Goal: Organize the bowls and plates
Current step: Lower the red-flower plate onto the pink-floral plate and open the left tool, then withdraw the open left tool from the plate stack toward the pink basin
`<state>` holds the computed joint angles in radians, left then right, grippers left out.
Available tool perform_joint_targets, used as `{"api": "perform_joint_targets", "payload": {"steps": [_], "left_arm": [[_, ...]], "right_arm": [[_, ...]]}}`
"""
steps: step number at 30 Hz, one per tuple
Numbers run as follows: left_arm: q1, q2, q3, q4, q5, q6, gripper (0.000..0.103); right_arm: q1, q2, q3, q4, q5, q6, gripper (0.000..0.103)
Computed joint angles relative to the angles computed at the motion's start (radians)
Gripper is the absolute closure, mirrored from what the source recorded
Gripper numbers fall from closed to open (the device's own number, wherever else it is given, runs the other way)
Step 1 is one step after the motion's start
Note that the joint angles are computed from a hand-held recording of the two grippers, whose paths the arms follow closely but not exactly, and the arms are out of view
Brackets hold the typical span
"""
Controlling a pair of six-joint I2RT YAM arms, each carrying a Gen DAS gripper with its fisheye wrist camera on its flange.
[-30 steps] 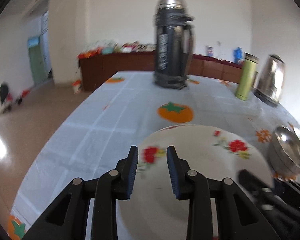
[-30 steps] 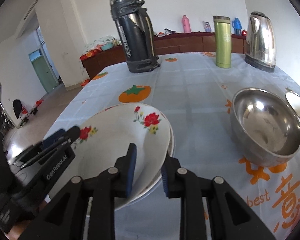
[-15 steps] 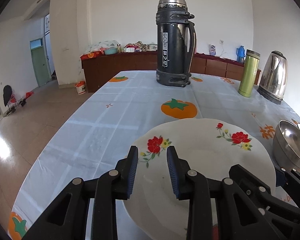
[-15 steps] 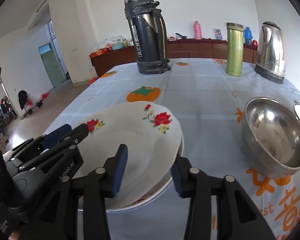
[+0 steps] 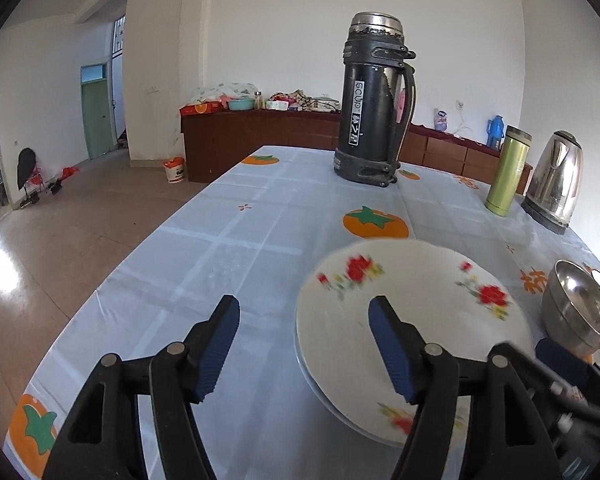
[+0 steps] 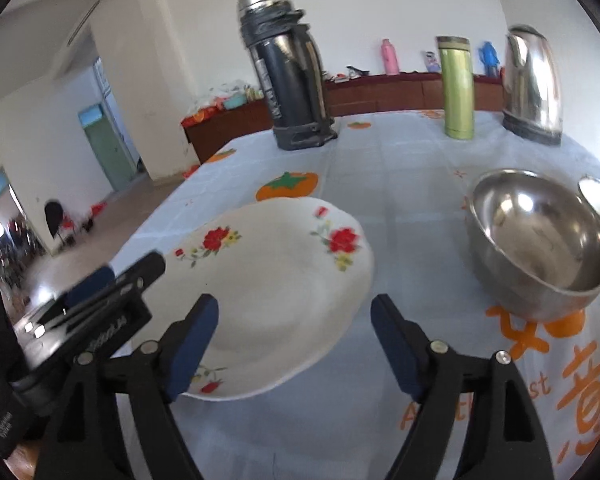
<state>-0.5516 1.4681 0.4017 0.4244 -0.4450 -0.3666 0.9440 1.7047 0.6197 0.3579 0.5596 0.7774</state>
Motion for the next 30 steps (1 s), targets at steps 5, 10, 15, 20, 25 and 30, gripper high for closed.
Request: {"api": "perform_joint_targets", "payload": {"steps": [5, 10, 15, 20, 25, 30], "left_arm": [[-0.05, -0.006, -0.012, 0.022, -0.054, 0.034, 0.034], [-0.094, -0.01, -0.02, 0.03, -0.1, 0.061, 0.033], [-0.131, -0.014, -0.026, 0.036, -0.14, 0.078, 0.027], [-0.15, -0.017, -0.029, 0.033, -0.154, 0.083, 0.027], [-0.165, -0.027, -0.039, 0.031, -0.168, 0.077, 0.026], [-0.177, -0.03, -0.037, 0.02, -0.177, 0.075, 0.026]], "right_arm": [[0.007, -0.044, -0.035, -0.027, 0.049, 0.059, 0.022], [0.064, -0.08, -0.048, -0.08, 0.153, 0.089, 0.017], [0.111, -0.091, -0.04, -0.13, 0.228, 0.087, 0.015], [0.117, -0.088, -0.034, -0.161, 0.251, 0.099, 0.013], [0.12, -0.118, -0.064, -0.17, 0.262, 0.133, 0.013], [0.133, -0.134, -0.071, -0.204, 0.281, 0.17, 0.01]]}}
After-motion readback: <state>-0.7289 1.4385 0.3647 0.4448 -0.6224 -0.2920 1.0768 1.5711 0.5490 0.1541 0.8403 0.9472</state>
